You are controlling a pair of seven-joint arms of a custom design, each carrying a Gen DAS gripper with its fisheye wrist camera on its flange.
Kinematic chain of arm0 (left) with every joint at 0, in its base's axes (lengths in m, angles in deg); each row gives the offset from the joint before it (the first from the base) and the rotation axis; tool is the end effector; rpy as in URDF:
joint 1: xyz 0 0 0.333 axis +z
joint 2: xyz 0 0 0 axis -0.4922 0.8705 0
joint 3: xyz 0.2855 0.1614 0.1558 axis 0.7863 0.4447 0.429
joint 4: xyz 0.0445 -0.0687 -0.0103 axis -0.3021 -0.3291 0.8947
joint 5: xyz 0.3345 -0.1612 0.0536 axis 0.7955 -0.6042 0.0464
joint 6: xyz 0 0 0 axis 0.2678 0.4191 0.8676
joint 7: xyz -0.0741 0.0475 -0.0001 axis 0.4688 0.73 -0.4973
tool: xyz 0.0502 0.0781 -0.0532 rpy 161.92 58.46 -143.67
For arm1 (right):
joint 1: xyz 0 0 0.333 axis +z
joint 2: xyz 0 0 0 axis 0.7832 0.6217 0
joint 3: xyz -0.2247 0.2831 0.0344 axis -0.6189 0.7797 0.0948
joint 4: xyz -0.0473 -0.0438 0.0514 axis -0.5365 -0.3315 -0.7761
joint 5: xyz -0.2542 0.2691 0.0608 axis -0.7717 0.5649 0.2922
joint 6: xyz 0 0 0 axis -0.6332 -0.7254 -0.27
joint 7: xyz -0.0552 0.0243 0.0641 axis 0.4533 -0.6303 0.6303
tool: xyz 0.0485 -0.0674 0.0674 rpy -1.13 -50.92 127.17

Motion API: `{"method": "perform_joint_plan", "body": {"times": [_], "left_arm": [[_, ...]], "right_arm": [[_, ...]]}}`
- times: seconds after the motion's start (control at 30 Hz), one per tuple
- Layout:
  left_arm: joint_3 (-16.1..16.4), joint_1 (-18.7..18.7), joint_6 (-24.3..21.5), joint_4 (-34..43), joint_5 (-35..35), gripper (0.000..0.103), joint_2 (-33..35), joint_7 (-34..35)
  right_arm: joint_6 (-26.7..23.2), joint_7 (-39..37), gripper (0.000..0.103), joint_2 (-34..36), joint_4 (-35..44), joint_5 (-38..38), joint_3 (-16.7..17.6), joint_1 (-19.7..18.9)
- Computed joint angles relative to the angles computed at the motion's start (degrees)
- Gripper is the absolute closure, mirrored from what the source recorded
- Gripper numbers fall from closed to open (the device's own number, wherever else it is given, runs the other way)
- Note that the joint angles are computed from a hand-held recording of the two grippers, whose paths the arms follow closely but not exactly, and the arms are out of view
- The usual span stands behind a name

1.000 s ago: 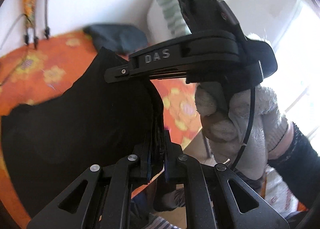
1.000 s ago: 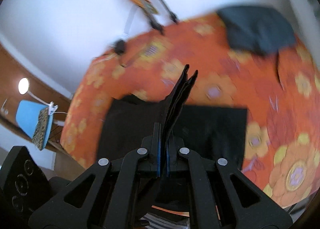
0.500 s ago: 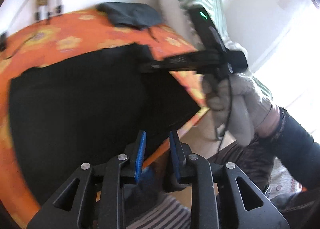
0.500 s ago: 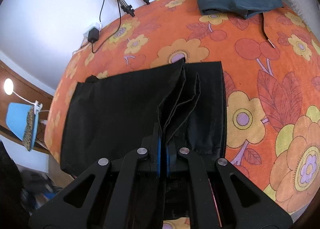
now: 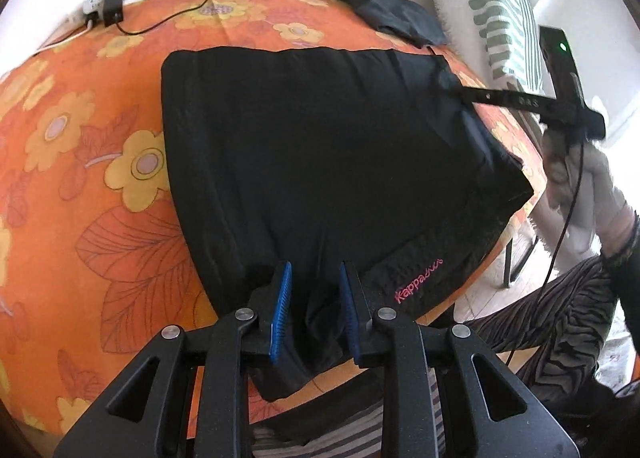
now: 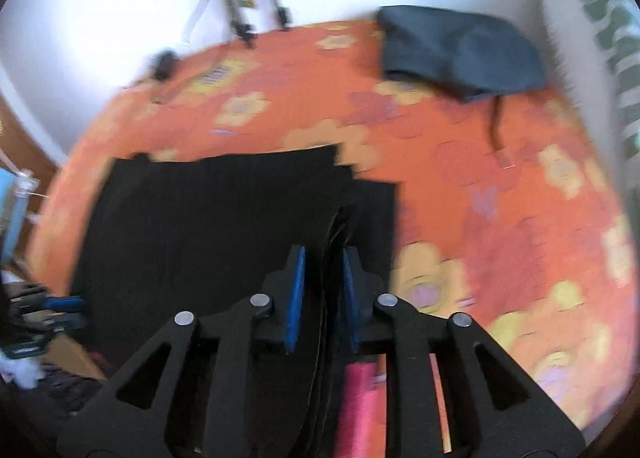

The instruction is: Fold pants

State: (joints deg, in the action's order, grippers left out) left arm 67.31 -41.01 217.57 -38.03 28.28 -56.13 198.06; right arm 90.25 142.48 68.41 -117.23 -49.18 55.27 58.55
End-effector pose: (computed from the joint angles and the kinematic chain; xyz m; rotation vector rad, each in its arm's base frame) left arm 0.5559 -0.2740 0.5357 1.2750 -2.6653 0.8142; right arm 0.4551 0.0956 0.5408 -1.6729 2.1282 -0.4762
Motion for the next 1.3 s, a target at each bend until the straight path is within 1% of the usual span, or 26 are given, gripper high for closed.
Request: {"method": "perform_joint_plan", "body": {"times": [0.03, 0.1, 0.17, 0.2, 0.23, 0.27, 0.33, 0.4, 0.43, 0.47, 0.5, 0.57, 0.6, 0.63, 0.67, 0.8, 0.87, 1.0, 1.2, 1.3], "left_arm": [[-0.02, 0.21, 0.07, -0.58, -0.62, 0.080, -0.70, 0.71], [0.26, 0.53, 0.30, -0.88, -1.54, 0.080, -1.43, 1.45], [0.59, 1.02, 0.78, -1.35, -3.27, 0.080, -1.86, 2.34], [0.76, 1.27, 0.81, -1.29, -4.08, 0.080, -1.87, 2.62], [0.95, 1.50, 0.82, -1.30, -4.65, 0.080, -1.96, 2.71], [1.14, 1.67, 1.14, -1.48, -4.88, 0.080, -2.14, 2.68], [1.53, 1.93, 2.18, -2.38, -5.06, 0.080, -2.67, 1.91], [1.84, 2.25, 1.80, -2.72, -5.56, 0.080, -2.68, 0.72], [1.96, 2.44, 1.47, -2.83, -5.89, 0.078, -2.68, 0.27], [2.09, 2.66, 0.93, -2.90, -6.25, 0.074, -2.54, -0.32], [2.19, 2.85, 0.56, -2.99, -6.66, 0.064, -2.37, -0.95], [2.26, 3.17, -0.02, -3.22, -7.25, 0.063, -2.21, -1.42], [2.27, 3.21, -0.22, -3.26, -7.10, 0.063, -2.03, -1.83], [2.23, 3.31, -0.43, -3.22, -7.27, 0.063, -1.90, -1.86], [2.21, 3.41, -0.82, -3.15, -7.49, 0.063, -1.74, -1.98], [2.15, 4.04, -2.24, -2.69, -9.93, 0.063, -1.15, -2.44], [2.18, 4.44, -2.72, -2.51, -11.49, 0.063, -0.87, -2.90], [2.13, 4.56, -2.13, -2.64, -12.14, 0.063, -0.86, -3.65], [1.95, 4.25, -0.47, -3.09, -12.09, 0.063, -1.00, -4.81], [1.79, 4.24, 0.35, -3.30, -12.94, 0.064, -0.89, -4.35]], "right_arm": [[-1.68, 2.05, 0.082, -0.15, 0.92, -2.74, 1.10, -1.33], [-1.73, 2.21, 0.081, -1.17, 1.54, -2.74, 0.62, -1.19], [-1.32, 2.73, 0.076, -1.87, 2.53, -3.22, 0.98, -1.07], [-0.94, 1.96, 0.069, -1.90, 3.10, -2.87, 0.92, -0.51], [-0.64, 0.55, 0.064, -1.62, 3.99, -2.28, 0.90, 0.37], [-0.69, -1.53, 0.064, -0.74, 5.45, -1.39, 0.91, 1.61], [-1.16, -4.00, 0.064, 1.45, 8.16, 0.08, 1.34, 3.42], [-1.17, -7.83, 0.064, 4.43, 11.16, 4.40, 0.96, 6.17], [-1.38, -10.32, 0.064, 6.47, 13.13, 7.74, 0.66, 7.76], [-1.85, -12.28, 0.064, 8.44, 15.07, 10.31, 0.59, 8.83], [-2.60, -13.76, 0.063, 10.45, 17.27, 12.32, 0.81, 9.70], [-3.98, -15.70, 0.058, 13.82, 21.06, 14.96, 1.31, 10.82], [-5.28, -16.82, 0.053, 15.90, 23.61, 16.66, 1.64, 11.41], [-6.68, -17.82, 0.051, 17.77, 25.92, 18.31, 1.97, 11.88], [-9.15, -18.33, 0.051, 20.26, 29.26, 19.28, 2.35, 12.37], [-15.13, -16.24, 0.051, 26.62, 37.41, 16.51, 2.78, 14.53], [-17.72, -15.48, 0.051, 28.88, 40.21, 16.57, 2.81, 15.13], [-22.14, -13.34, 0.051, 32.94, 44.95, 16.92, 2.45, 15.85], [-26.63, -11.02, 0.051, 37.50, 50.03, 15.35, 1.88, 16.95], [-27.77, -10.40, 0.051, 39.06, 51.79, 15.64, 1.86, 17.14]]}}
